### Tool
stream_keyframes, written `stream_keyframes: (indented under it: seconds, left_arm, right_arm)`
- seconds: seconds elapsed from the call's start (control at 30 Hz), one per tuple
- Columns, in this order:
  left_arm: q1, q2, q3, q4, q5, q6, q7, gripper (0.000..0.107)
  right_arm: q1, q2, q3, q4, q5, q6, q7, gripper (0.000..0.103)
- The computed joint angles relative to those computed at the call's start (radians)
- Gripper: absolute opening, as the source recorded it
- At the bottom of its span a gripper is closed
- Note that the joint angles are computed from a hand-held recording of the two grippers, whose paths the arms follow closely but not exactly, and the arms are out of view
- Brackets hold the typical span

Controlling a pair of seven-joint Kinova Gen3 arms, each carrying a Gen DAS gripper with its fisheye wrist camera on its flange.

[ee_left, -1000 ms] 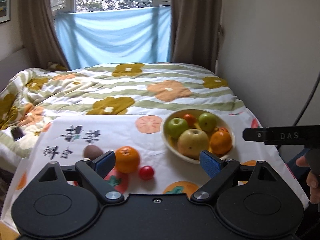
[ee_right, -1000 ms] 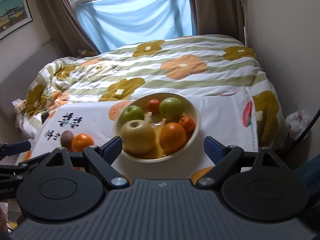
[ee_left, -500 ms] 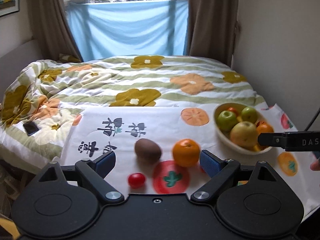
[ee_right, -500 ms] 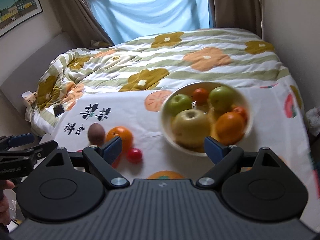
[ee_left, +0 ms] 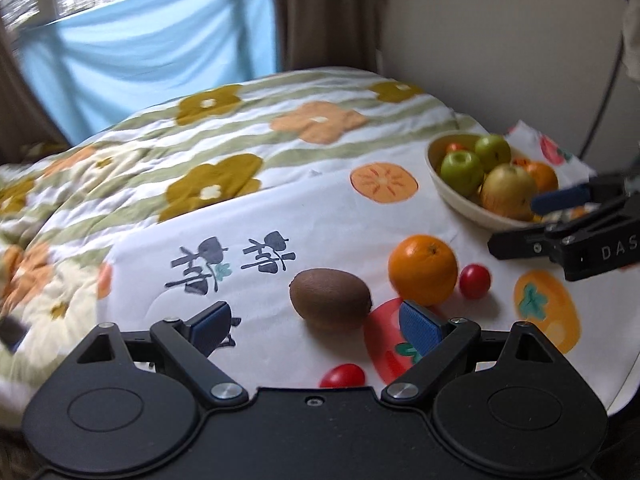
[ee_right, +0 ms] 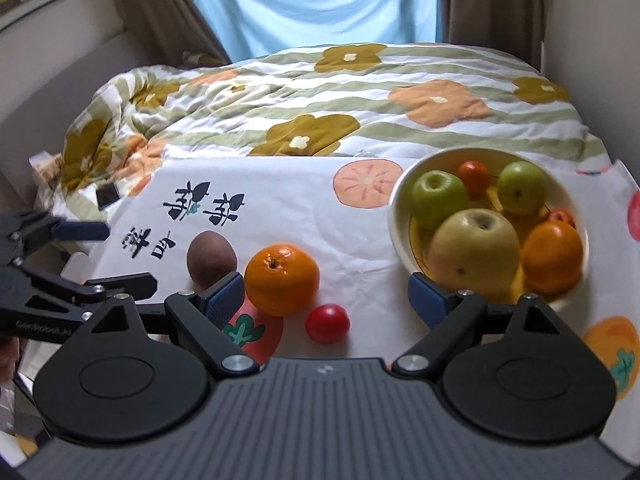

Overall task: Organize fruits
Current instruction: 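Grasp the brown kiwi with the left tool while the right tool grasps an orange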

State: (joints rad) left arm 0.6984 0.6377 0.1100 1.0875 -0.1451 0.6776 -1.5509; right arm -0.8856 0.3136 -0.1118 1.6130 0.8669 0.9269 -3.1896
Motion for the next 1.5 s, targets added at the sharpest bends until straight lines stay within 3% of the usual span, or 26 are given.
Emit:
stream_keyframes:
  seconds: [0.2,0.37,0.43,0.67,0.8,1.13,1.5]
  left_arm:
    - [-0.093,0.112,0.102,-0.136,0.095,0.089,-0.222,0.093]
    - [-0.113,0.175,0.110,-0.217,0.170,0.135,-0.338,0.093]
    - [-0.114,0.198,0.106,-0.254,0.192,0.165,-0.363,0.092]
    - [-0.113,0.242,0.088,-0.322,0.243,0.218,-0.381,0.084]
    - [-0.119,0.240,0.095,-0.309,0.259,0.200,-0.420,0.071]
    - [-0.111,0.229,0.070,-0.298,0.259,0.199,-0.405,0.068]
    - [-0.107,0.197,0.051,-0.246,0.231,0.168,-0.339,0.068]
  right_arm:
    - [0.005,0.044,0.016,-0.015,-0.001,-0.036,0.044,0.103]
    - [0.010,0.049,0.032,0.012,0.016,-0.112,0.054,0.103]
    - [0.000,0.064,0.041,-0.002,0.021,-0.097,0.052,0.103]
    - [0.010,0.084,0.053,-0.012,-0.010,-0.123,0.112,0.103]
    - [0.018,0.087,0.061,-0.010,-0.028,-0.151,0.134,0.102]
    - [0.031,0.110,0.082,-0.032,-0.077,-0.218,0.225,0.099]
    - [0.036,0.125,0.107,-0.039,-0.143,-0.268,0.302,0.083]
